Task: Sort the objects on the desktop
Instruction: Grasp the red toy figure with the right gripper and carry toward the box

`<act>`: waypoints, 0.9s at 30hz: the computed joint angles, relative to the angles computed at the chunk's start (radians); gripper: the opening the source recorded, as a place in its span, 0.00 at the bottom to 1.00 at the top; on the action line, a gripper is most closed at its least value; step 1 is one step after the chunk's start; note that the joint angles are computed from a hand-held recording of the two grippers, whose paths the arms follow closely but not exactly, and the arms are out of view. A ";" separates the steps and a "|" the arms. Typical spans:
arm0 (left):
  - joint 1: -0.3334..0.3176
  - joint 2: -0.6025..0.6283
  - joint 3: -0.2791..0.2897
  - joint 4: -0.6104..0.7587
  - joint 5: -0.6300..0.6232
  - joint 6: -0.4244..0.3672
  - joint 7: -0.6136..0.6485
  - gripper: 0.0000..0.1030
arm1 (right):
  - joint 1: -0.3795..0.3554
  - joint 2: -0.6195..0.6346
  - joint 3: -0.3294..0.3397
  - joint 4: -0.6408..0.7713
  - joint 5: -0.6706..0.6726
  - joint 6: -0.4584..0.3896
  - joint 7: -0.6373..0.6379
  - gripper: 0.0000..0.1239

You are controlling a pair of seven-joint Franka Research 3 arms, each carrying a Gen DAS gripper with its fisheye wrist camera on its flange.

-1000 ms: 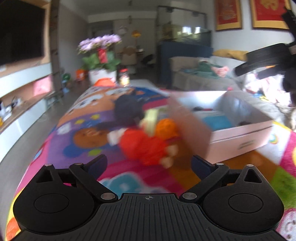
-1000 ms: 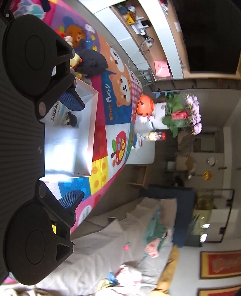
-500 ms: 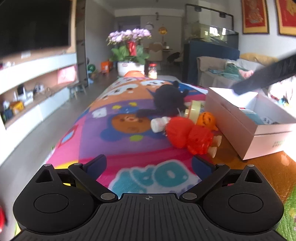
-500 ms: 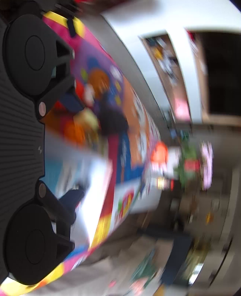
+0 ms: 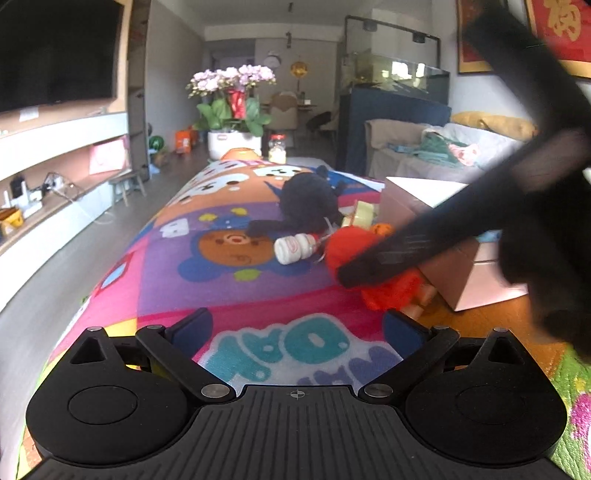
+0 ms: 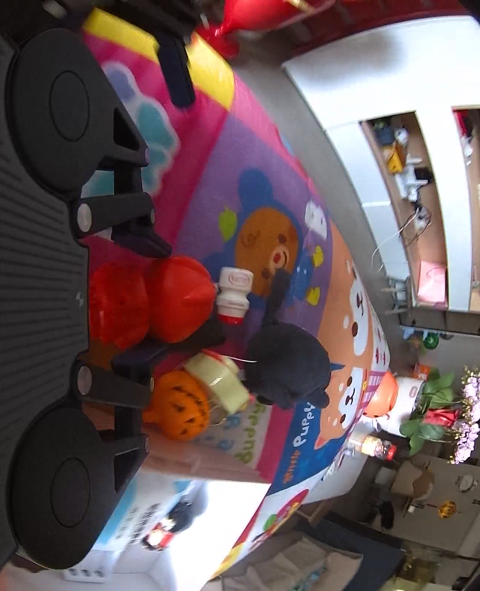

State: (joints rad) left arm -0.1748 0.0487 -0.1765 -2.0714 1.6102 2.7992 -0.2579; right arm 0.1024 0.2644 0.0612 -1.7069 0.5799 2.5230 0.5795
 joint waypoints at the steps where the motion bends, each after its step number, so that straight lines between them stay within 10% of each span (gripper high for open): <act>1: 0.002 0.002 0.002 0.002 0.011 0.016 -0.002 0.99 | -0.019 -0.033 0.004 -0.033 0.032 -0.011 -0.039 0.41; 11: -0.009 0.037 0.003 0.029 -0.132 0.010 0.189 0.99 | -0.110 -0.262 -0.127 -0.249 0.192 -0.131 -0.078 0.40; 19: -0.048 0.081 0.009 0.096 -0.228 -0.074 0.324 0.98 | -0.122 -0.271 -0.140 -0.356 0.429 0.070 -0.226 0.49; 22: -0.060 0.135 0.022 0.182 -0.214 -0.073 0.346 0.72 | -0.130 -0.280 -0.152 -0.378 0.564 0.069 -0.314 0.55; 27: -0.077 0.302 0.046 0.408 -0.365 -0.055 0.533 0.68 | -0.142 -0.271 -0.163 -0.405 0.723 0.101 -0.392 0.60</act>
